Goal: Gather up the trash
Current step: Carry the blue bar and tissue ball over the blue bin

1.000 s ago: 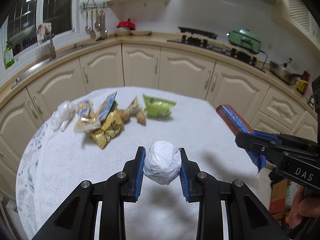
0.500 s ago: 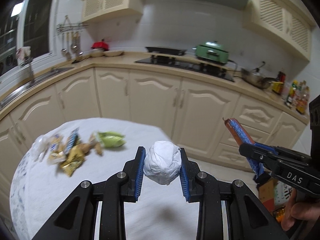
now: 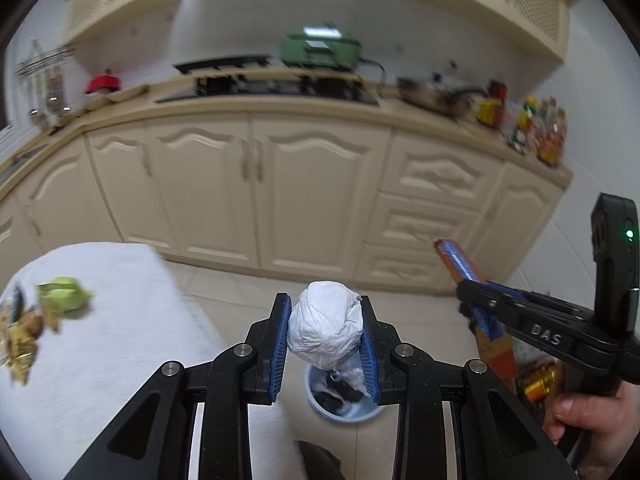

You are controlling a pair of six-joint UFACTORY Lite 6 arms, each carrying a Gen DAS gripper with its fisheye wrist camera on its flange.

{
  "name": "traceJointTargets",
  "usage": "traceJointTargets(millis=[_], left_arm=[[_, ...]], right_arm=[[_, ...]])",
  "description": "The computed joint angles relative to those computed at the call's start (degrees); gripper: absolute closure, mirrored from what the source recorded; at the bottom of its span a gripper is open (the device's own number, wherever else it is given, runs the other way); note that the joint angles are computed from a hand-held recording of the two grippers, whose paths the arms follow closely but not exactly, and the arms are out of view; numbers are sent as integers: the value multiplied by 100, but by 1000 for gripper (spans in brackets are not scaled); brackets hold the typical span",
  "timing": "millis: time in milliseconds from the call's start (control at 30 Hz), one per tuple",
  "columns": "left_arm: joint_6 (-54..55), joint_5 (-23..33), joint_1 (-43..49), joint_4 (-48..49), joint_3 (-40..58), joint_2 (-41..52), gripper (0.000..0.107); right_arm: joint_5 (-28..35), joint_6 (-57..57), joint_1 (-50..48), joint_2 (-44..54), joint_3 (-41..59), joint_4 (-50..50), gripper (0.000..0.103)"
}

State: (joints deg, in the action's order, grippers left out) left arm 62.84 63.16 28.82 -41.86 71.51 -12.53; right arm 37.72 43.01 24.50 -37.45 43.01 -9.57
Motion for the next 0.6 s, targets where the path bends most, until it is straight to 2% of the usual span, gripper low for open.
traceJointTargets(millis=[133, 267, 367, 600], left_arm=[[-586, -503, -975, 414, 75, 436, 79], [-1105, -858, -1739, 775, 282, 907, 79], [-1936, -1152, -2517, 1256, 1266, 2013, 79], [-2998, -1081, -3416, 1882, 3238, 4046, 78]], right_arm=[[-228, -1467, -1075, -113, -545, 1221, 84], [-299, -2496, -1785, -107, -808, 2009, 84], [-368, -3399, -2360, 78, -898, 2661, 84], [-562, -5027, -3239, 779, -996, 3921, 84]])
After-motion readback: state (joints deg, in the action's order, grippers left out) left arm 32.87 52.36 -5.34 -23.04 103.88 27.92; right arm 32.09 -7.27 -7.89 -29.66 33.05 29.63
